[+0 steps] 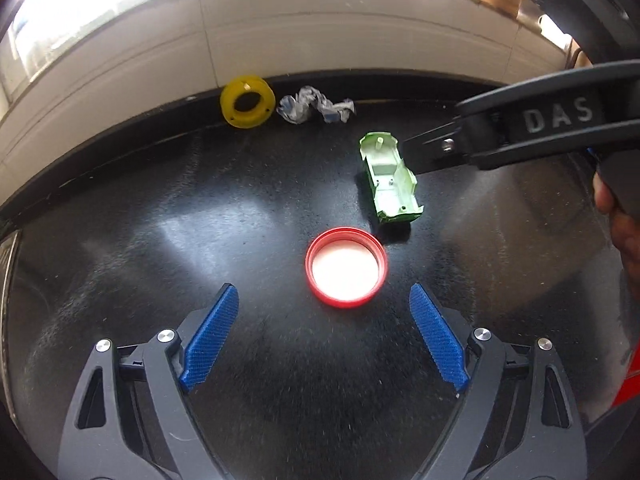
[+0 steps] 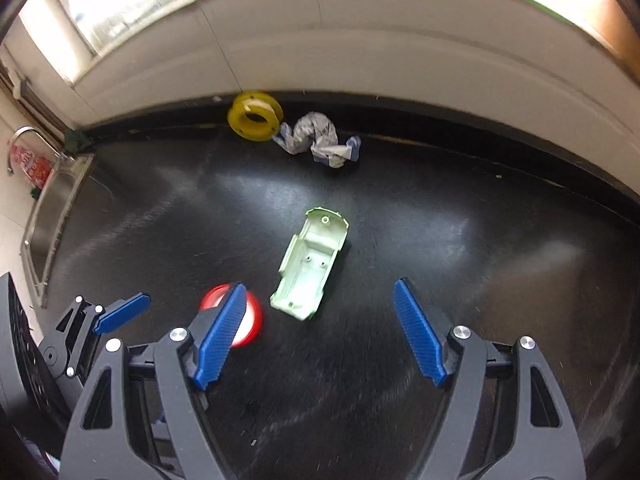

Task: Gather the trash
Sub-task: 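Grasp the red lid with left tool while right tool grasps the green plastic tray, then carry lid and tray over the black bin and open both tools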

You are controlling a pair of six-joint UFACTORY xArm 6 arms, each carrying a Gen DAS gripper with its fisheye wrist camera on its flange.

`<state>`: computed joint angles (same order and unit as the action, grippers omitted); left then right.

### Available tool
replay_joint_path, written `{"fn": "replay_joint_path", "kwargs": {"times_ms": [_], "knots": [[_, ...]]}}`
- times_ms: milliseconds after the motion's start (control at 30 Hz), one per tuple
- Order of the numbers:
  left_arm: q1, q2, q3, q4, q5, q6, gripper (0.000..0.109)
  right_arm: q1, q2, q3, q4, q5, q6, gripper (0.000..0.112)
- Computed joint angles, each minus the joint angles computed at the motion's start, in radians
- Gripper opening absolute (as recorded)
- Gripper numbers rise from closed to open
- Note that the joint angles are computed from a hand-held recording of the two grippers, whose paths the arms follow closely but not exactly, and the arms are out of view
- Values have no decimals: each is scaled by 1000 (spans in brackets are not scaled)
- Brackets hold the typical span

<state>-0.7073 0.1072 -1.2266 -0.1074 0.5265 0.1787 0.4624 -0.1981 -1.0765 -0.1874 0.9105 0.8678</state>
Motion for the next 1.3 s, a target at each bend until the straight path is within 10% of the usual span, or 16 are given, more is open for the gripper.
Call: {"fn": "replay_joint_path", "kwargs": {"times_ms": [300, 433, 500, 733, 1300], "knots": [[4, 110, -82, -65, -5, 48, 83, -44, 134, -60, 90, -20, -133, 72], [-1, 132, -98, -61, -36, 85, 71, -37, 158, -77, 61, -10, -145, 48], [-4, 139, -109, -51, -36, 92, 49, -36, 166, -89, 53, 0, -159, 36], [4, 122, -133, -60, 23, 57, 48, -30, 103, -76, 8, 19, -132, 33], [102, -410, 233, 132, 153, -249, 48, 237, -86, -121, -122, 166, -1, 33]]}}
